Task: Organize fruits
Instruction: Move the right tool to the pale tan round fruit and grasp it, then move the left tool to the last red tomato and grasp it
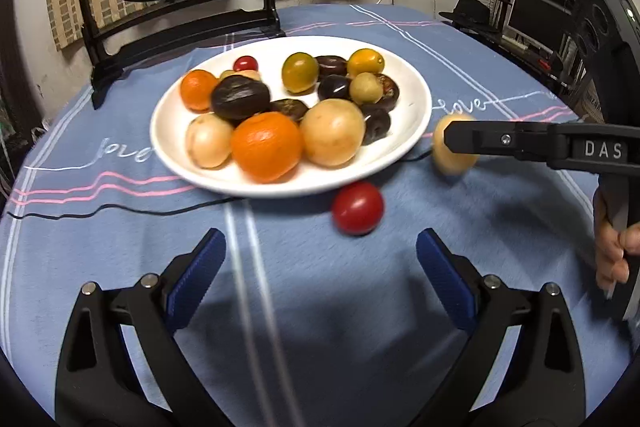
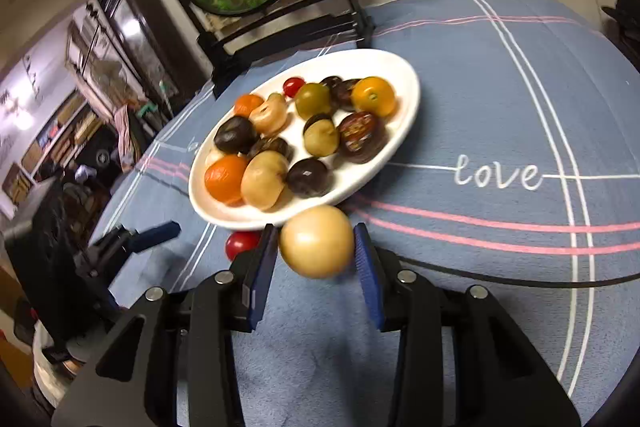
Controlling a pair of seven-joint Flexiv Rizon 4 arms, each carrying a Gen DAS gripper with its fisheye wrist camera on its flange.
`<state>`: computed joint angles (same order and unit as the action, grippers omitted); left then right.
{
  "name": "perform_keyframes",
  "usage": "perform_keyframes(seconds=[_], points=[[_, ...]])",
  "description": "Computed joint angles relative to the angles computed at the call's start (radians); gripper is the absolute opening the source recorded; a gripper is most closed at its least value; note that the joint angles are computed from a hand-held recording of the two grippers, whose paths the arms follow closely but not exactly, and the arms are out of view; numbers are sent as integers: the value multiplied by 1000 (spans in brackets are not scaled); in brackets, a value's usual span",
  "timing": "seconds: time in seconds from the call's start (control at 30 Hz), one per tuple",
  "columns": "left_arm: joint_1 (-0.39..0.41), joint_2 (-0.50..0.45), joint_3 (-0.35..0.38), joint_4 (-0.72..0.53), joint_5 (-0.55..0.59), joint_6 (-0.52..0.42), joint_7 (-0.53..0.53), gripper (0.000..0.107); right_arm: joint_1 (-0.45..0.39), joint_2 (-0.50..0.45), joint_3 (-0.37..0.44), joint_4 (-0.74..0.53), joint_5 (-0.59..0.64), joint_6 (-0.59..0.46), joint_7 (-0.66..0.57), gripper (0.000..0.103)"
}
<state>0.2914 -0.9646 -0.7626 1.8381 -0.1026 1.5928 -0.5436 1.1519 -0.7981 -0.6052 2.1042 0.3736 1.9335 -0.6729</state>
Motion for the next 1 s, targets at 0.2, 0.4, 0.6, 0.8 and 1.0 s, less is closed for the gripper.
perform_keyframes(seconds=[0.2, 0.4, 0.6, 0.8, 1.0], points=[[-55, -2, 26, -41, -34, -50, -18, 78, 5, 9, 4, 13, 42, 42, -8, 40], [-53, -5, 10, -57, -100, -139, 23, 72, -78, 35, 98, -11, -6, 19, -41, 40], [-16, -15, -43, -52, -167, -236, 138, 47, -104, 46, 131, -8, 17, 49, -42, 40], [-42, -2, 32, -148, -277, -444, 142, 41, -127, 57, 168, -12, 34, 70, -70, 40], [-100, 31, 64, -84, -341, -265, 192, 60, -137, 62, 184, -24, 40, 59, -95, 40]])
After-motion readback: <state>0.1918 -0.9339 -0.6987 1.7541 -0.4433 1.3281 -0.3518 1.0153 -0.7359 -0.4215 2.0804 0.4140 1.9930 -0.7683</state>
